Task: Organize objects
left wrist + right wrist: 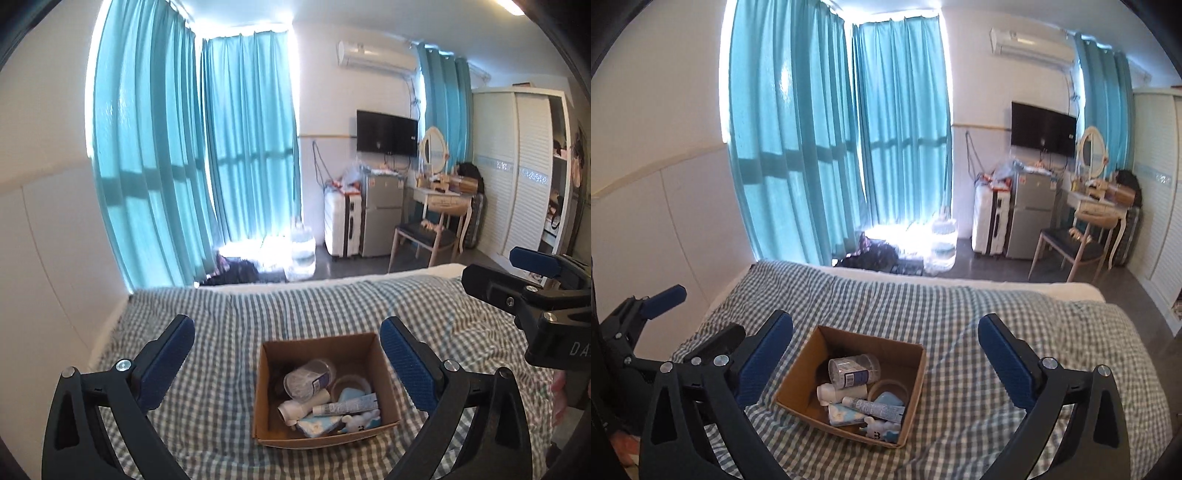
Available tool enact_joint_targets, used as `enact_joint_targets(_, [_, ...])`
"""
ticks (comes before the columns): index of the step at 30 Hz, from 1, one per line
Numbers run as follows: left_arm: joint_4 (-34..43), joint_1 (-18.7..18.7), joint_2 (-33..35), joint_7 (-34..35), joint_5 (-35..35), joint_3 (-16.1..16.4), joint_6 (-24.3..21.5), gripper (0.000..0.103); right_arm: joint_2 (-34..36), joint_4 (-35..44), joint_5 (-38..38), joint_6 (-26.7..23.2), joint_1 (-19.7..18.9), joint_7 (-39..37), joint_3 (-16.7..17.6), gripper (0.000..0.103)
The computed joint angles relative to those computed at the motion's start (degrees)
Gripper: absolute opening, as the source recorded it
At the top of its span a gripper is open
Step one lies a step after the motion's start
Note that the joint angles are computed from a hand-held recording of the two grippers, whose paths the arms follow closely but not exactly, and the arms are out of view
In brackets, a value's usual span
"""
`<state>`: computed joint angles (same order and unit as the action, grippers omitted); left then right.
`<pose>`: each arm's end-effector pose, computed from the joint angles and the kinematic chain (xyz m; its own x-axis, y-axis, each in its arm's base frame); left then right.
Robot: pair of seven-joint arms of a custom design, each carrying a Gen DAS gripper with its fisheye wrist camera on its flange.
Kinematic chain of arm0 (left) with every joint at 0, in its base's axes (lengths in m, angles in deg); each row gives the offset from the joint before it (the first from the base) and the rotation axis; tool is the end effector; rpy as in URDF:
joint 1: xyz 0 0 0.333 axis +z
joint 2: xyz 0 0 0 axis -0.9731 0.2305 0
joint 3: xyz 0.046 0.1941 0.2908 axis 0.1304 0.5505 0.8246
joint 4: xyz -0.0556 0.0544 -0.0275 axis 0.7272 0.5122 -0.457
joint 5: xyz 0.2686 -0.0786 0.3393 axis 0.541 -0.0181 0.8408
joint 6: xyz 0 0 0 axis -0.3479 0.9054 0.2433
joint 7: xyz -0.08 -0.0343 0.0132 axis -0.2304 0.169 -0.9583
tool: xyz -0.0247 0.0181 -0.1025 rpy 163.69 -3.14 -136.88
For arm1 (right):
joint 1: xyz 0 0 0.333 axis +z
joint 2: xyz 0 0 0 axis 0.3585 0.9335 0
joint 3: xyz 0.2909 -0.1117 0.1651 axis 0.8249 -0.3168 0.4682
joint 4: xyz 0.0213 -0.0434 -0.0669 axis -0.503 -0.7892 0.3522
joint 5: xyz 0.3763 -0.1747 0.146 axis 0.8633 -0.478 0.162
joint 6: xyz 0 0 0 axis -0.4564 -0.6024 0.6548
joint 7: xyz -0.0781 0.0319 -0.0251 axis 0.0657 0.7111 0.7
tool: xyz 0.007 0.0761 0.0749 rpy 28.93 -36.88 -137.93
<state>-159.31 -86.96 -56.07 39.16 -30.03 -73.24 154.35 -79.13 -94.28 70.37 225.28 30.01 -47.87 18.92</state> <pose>0.4504 -0.2766 0.6862 0.2769 -0.9590 -0.0606 -0.4362 -0.0693 -0.8972 0.5523 0.0276 0.7101 0.5504 -0.8334 -0.0503 -0.4104 -0.2176 -0.8856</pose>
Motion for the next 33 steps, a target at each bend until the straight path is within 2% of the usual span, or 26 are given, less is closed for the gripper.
enact_joint_targets(13, [-2.3,-2.0,-6.5,-6.1,3.3,-6.4,-9.5,0.103,-12.2,-9.1,2.9,-0.3,-1.0,-4.8,-4.7,0.102])
enact_joint_targets(20, [-6.4,-4.1,-7.7,-11.6,5.0,-9.4,-14.5,0.103,-17.2,-18.3,6.8,4.5,0.1,-12.2,-6.5,0.102])
enact_joint_targets(24, [-9.0,-6.2,-7.9,-15.2,5.5,-10.0,-15.9,0.103,-17.5,-21.8,9.5,7.0,0.9,-15.9,-7.3,0.102])
enact_joint_targets(27, [-10.3,-6.9,-7.3,-17.2,7.1,-11.5,-19.5,0.103,-17.4,-24.3,11.3,10.9,1.4,-19.0,-6.8,0.102])
enact_joint_targets(29, [-10.7,-8.0,-6.9,-17.6,7.4,-10.9,-19.7,0.103,-17.7,-25.6,13.9,13.1,3.0,-22.4,-7.5,0.102])
enact_joint_targets(33, [-11.9,-9.6,-6.6,-18.7,8.5,-9.9,-18.8,0.103,-17.7,-27.7,17.8,13.2,4.5,-27.0,-8.9,0.102])
